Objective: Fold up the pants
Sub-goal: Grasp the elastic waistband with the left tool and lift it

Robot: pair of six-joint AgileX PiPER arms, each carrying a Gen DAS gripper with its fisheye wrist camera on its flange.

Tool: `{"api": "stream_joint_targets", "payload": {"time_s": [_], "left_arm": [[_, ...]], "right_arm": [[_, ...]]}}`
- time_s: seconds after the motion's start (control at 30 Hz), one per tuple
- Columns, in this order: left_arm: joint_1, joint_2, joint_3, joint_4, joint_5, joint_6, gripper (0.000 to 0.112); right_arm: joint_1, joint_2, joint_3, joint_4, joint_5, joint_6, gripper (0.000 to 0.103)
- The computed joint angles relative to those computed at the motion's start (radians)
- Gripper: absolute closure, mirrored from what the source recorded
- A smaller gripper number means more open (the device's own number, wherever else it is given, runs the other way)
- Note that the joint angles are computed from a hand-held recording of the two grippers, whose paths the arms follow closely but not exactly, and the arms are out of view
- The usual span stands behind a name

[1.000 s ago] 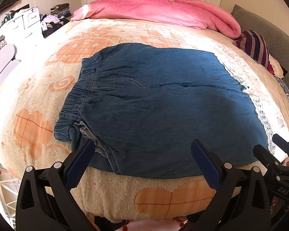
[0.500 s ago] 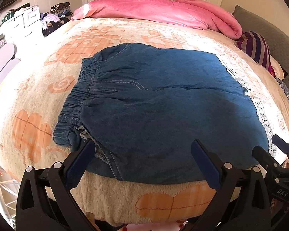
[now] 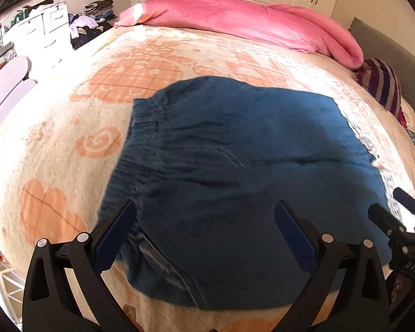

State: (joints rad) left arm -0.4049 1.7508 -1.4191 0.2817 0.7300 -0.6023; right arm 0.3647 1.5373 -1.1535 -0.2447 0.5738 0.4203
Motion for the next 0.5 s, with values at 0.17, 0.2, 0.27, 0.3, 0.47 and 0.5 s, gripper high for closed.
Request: {"api": "stream_joint_targets", "payload": {"time_s": [0.17,0.2,0.27,0.3,0.47,0.5], "left_arm": [[0.050,0.051,-0.065,-0.015,0.010,0.036,0.013],[0.060,0.062,-0.080,-0.017,0.013,0.043,0.013],[0.083,0.085,-0.112,-0.014,0.021,0.049,0.013],[0.096,0.097,-0.130,-0.021,0.026,0.060,0.013],[0.159,0.168,-0.233,-0.045,0.067,0.107,0.013],[0.174,0.186,-0.260,-0.054,0.074,0.126,0.013]], "right_arm": [[-0.024,0.115,-0.152,0.091,0.014,-0.138,0.008],[-0.029,0.141,-0.187,0.121,0.029,-0.181,0.008],[-0.035,0.205,-0.271,0.168,0.059,-0.257,0.008],[-0.030,0.222,-0.294,0.161,0.066,-0.259,0.008],[-0.018,0.350,-0.483,0.174,0.124,-0.348,0.008],[-0.017,0.378,-0.527,0.181,0.143,-0.371,0.008]]}}
